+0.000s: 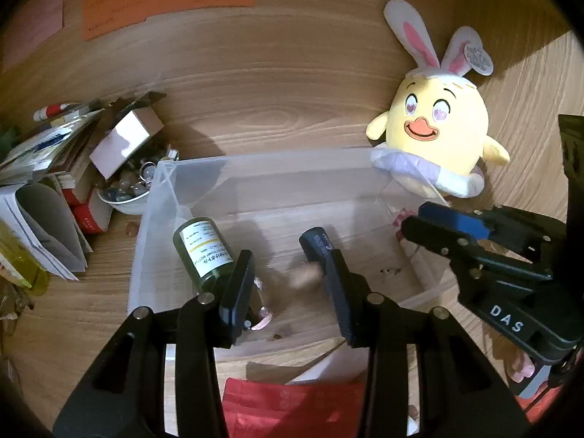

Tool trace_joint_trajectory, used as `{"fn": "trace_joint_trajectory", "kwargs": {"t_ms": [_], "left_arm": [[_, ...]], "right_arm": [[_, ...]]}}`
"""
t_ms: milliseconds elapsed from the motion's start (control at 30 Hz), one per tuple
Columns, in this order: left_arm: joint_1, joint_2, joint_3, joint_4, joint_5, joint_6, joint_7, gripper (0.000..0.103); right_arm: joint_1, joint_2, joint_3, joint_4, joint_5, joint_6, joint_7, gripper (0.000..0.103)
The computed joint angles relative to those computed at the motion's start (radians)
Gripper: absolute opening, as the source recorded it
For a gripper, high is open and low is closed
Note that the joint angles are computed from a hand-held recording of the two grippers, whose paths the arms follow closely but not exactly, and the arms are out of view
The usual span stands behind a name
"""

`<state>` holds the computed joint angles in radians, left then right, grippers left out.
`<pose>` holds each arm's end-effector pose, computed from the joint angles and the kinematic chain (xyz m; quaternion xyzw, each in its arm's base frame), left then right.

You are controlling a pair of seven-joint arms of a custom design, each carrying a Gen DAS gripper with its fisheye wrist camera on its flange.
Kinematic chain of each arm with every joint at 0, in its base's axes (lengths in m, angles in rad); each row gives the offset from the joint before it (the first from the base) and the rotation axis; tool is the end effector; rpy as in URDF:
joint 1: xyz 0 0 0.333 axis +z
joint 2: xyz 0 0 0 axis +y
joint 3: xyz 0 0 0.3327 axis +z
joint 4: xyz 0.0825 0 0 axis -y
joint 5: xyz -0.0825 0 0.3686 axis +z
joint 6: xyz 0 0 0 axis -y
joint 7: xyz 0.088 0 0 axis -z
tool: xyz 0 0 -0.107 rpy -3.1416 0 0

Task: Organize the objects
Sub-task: 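Carry the block and flower clip over the clear box and open both tools, then move both open tools back toward the blue card and red box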

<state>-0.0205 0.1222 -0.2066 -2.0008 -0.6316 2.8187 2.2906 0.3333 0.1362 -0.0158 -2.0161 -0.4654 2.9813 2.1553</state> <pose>0.6022 -0.1040 0.4970 -0.5091 0.7715 -0.3407 0.1717 0.5739 0.2220 0.5042 -0.6945 0.5902 -0.2479 0.3285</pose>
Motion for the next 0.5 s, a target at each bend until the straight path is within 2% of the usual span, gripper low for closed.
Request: {"fn": "trace_joint_trajectory", "kwargs": {"t_ms": [233, 367, 500], "left_arm": [[0.013, 0.008, -0.008, 0.015, -0.053, -0.032, 0.053, 0.042], [0.012, -0.002, -0.009, 0.003, -0.086, -0.02, 0.086, 0.056], [0.006, -0.019, -0.008, -0.012, -0.126, 0.002, 0.129, 0.06]], "right_arm": [[0.006, 0.024, 0.005, 0.021, 0.027, -0.047, -0.027, 0.019], [0.015, 0.039, 0.0, 0.041, 0.013, -0.077, -0.02, 0.019], [0.022, 0.045, -0.004, 0.05, -0.001, -0.095, -0.007, 0.019]]}}
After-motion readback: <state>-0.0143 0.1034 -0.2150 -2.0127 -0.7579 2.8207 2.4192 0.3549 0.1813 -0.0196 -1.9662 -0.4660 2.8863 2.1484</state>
